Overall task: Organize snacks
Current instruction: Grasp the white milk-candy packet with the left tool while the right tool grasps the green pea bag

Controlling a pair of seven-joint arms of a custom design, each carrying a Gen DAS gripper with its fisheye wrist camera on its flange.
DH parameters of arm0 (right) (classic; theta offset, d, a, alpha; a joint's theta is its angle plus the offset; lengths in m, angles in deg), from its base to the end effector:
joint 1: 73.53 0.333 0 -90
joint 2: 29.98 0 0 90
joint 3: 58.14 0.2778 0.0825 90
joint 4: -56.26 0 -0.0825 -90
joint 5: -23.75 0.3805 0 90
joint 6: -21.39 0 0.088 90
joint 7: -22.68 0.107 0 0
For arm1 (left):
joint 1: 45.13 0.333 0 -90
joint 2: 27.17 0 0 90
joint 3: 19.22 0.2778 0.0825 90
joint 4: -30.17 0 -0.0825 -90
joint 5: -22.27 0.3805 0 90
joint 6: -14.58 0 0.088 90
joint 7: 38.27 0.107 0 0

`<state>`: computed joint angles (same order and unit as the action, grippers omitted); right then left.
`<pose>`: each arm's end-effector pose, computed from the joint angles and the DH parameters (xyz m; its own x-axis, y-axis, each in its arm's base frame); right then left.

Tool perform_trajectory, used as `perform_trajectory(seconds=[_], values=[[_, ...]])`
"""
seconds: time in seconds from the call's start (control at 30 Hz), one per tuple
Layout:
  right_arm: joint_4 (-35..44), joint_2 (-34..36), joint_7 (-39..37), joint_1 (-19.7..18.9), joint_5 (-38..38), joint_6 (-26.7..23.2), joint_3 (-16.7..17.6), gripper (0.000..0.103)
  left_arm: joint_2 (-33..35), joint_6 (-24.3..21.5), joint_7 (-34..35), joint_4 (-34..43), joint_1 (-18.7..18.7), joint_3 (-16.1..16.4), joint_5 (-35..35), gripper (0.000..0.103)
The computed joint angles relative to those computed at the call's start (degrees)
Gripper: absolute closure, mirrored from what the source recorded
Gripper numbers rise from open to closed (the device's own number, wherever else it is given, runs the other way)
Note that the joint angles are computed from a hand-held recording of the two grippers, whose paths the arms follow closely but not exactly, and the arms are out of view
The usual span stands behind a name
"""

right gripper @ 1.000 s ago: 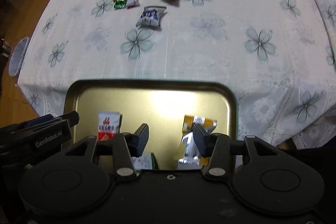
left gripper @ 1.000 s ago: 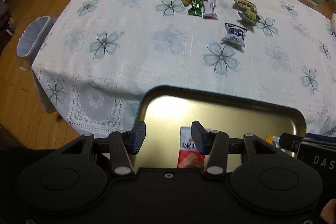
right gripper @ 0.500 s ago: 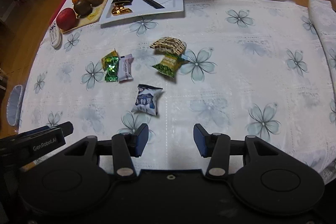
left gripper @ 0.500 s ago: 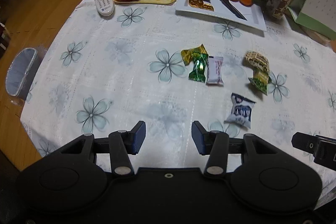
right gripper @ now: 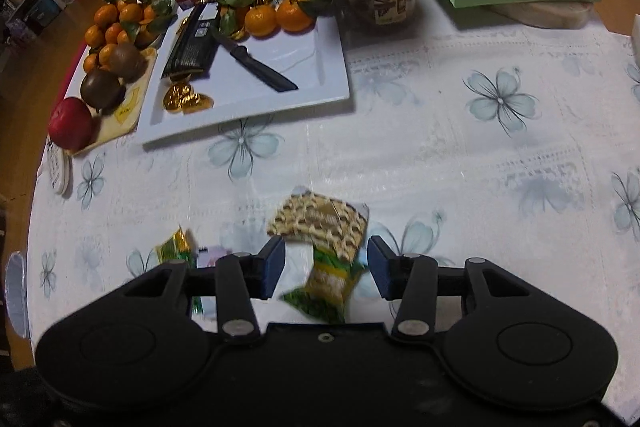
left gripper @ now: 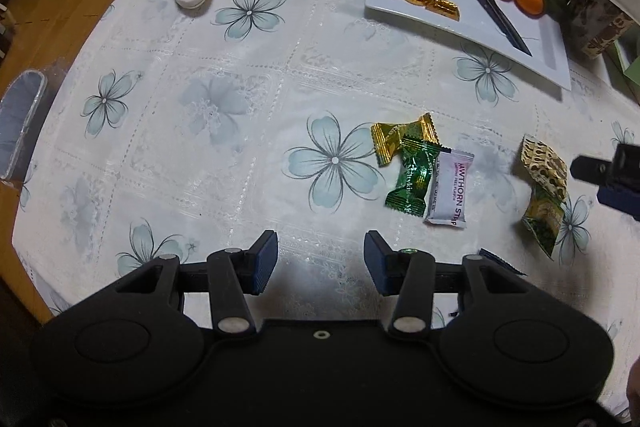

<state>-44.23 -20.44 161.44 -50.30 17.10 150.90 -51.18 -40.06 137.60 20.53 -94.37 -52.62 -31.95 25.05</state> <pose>0.5495 0.3117 0.4698 -0.2353 -0.9529 -0.1911 -0.9155 0.2834 -0.2857 0.4786 -0.1782 0.4682 0.1671 -0.9858 0.0179 -0.9631 -0.1670 -0.2110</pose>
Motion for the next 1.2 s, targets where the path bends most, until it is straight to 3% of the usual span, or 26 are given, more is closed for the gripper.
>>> perform_trajectory(seconds=[0.1,0.23,0.3,0.4,0.83,1.2], values=[[5.25,6.43,-0.3,-0.44,-0.31,2.38,-0.63,0.056,0.86,-0.26,0.73,0.75,0.03,0.41,-0.88,0.049],[12.83,13.34,0.22,0.12,-1.8,-1.16,-1.38,0.062,1.38,-0.49,1.8,1.16,-0.01,0.7,-2.07,0.049],[15.26,15.51,-1.11,0.1,-1.21,-2.95,-1.18,0.072,1.77,-0.72,2.0,1.47,-0.02,0.67,-2.07,0.049],[15.0,15.63,-2.24,0.45,-0.42,-4.68,-0.85,0.073,1.92,-1.0,2.13,1.55,-0.11,0.66,-2.27,0.049],[-1.92,1.55,-5.25,2.92,1.09,-8.51,1.68,0.074,1.2,-1.62,4.05,0.39,-1.12,0.07,-2.59,0.049],[-16.17,-13.33,-4.75,1.33,10.29,-5.45,1.01,0.073,0.8,-1.25,7.59,-0.28,-2.26,-0.09,-4.33,0.049]])
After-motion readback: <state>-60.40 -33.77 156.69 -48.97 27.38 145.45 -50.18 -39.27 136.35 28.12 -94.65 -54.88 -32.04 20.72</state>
